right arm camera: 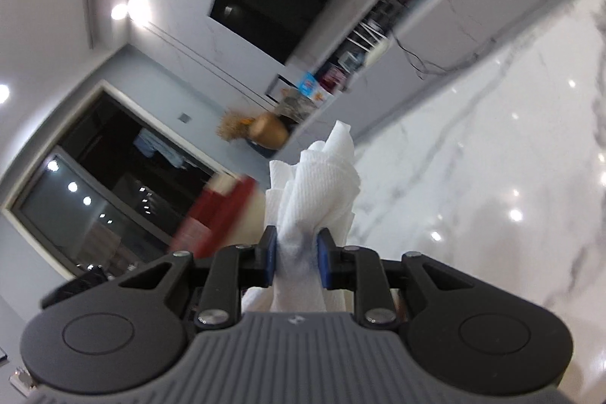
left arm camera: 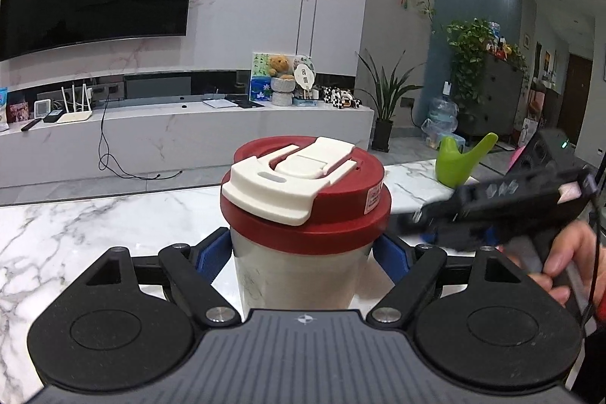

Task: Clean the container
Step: 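Stroke the cloth along the tumbler body below the red lid, right gripper, then rotate the tumbler in the left gripper while the right gripper wipes its side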

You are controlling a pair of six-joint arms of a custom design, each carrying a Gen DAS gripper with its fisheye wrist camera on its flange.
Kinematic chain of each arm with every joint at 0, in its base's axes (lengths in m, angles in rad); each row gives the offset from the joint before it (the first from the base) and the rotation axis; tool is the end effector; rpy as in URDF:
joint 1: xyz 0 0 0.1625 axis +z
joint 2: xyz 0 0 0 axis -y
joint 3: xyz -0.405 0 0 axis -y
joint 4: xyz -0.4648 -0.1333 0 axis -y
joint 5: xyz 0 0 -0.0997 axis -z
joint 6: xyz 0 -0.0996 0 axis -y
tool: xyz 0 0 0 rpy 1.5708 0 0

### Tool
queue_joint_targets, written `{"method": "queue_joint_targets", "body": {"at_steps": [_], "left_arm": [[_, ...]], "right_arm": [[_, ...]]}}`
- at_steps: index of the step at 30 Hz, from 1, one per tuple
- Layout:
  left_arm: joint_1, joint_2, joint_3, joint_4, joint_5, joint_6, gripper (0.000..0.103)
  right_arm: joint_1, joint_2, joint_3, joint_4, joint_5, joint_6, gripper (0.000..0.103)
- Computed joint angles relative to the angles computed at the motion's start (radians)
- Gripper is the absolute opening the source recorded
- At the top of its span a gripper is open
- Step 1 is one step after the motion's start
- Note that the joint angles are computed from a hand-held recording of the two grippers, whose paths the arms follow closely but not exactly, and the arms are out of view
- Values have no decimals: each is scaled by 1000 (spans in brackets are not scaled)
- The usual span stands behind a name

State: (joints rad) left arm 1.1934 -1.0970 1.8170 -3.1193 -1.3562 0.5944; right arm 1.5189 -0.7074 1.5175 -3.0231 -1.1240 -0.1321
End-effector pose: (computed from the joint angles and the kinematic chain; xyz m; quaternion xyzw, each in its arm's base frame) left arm -0.1045 -0.6829 0.2241 0.3869 0.8249 -0.3872 0.1408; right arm 0.1366 -0.7700 0.0768 -0.1070 0.9218 -0.3258 0.1811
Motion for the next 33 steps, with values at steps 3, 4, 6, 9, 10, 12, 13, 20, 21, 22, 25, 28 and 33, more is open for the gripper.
{"method": "queue_joint_targets", "body": {"at_steps": [3,4,6,9,10,12,13,20,21,22,25,28,33], "left_arm": [[-2,-1,4,-9,4,-1,80],[-3,0,7,-18,6,-5,80],[-7,4,13,-43,16,-19,81],[-16,15,22,-92,47,-60,82],[-20,18,24,-109,60,-75,83],[-26,29,29,-146,85,-106,86],[-30,37,33,-172,101,-119,86],[-52,70,34,-238,173,-61,84],[-55,73,34,-238,182,-56,84],[-57,75,34,-239,191,-52,82],[-59,74,35,-233,189,-44,80],[-57,70,32,-216,179,-38,80],[-47,57,28,-173,149,-26,80]], "right_arm": [[3,8,-4,21,-55,3,25],[1,11,-5,24,-63,8,25],[1,16,-6,31,-87,9,25],[4,22,-9,47,-130,-2,25],[5,23,-8,53,-147,-10,25],[9,29,-14,60,-176,-24,25],[10,32,-16,63,-185,-25,25],[27,44,-19,88,-304,-65,25],[24,39,-7,81,-303,-68,25],[26,38,-8,82,-308,-71,25],[30,34,-3,85,-322,-89,25],[33,30,-3,93,-327,-99,25],[26,10,20,56,-280,-99,25]]}}
